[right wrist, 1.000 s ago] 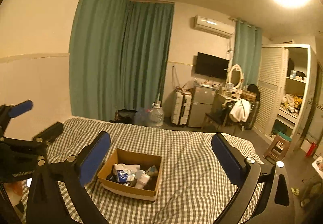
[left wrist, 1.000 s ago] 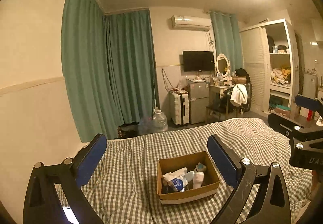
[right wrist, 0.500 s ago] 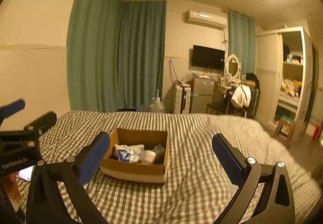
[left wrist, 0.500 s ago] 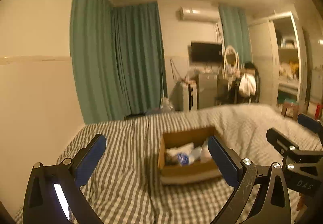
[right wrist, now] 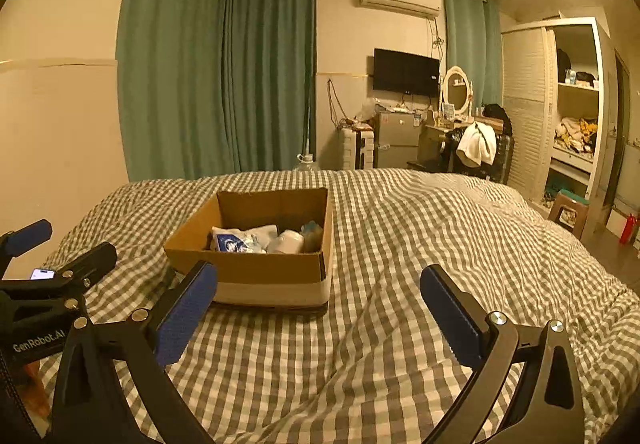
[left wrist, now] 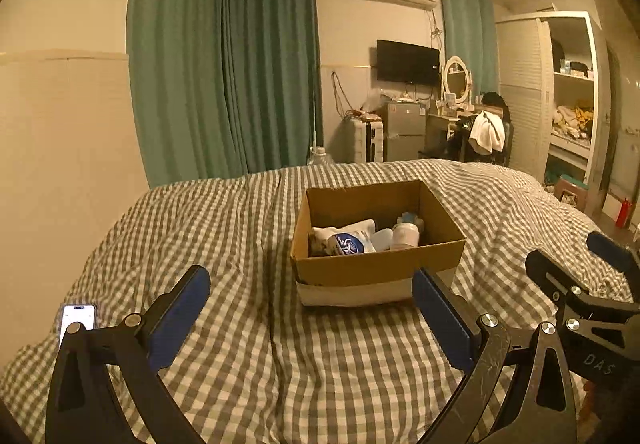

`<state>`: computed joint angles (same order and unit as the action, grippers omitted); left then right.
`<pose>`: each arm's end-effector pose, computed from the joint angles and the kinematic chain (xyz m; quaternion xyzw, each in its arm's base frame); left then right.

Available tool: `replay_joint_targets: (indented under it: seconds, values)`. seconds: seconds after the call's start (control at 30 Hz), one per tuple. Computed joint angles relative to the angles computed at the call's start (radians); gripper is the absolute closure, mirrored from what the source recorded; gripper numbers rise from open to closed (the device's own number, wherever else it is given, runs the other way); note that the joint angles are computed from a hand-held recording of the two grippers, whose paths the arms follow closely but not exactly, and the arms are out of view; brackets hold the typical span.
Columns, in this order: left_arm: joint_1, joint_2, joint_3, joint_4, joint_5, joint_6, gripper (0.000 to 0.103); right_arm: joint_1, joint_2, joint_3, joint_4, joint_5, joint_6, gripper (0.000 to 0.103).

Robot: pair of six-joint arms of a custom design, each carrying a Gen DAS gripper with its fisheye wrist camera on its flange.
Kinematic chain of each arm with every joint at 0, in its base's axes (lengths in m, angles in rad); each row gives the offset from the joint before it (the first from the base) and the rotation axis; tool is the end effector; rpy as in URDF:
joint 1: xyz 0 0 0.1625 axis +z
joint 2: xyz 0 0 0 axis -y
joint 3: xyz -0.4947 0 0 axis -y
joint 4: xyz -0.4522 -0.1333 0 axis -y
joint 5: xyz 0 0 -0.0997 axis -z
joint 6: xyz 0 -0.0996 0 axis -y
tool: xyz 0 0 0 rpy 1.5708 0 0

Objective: Organize objects

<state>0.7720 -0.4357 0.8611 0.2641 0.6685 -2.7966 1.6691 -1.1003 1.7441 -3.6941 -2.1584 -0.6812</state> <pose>-0.4577 -0.7407 0.0685 0.2842 0.7851 -0.4627 0.2979 0.1442 -0.6666 0.4237 0.0881 -0.7281 0.5565 0.3903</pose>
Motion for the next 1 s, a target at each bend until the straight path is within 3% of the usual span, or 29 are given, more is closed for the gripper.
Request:
replay_joint_targets:
  seconds: [1.0]
  values:
    - [0.01, 0.048, -0.084, 0.104, -0.045, -0.058, 0.0, 0.004, 0.019, -0.008, 0.0, -0.041, -0.026, 0.001]
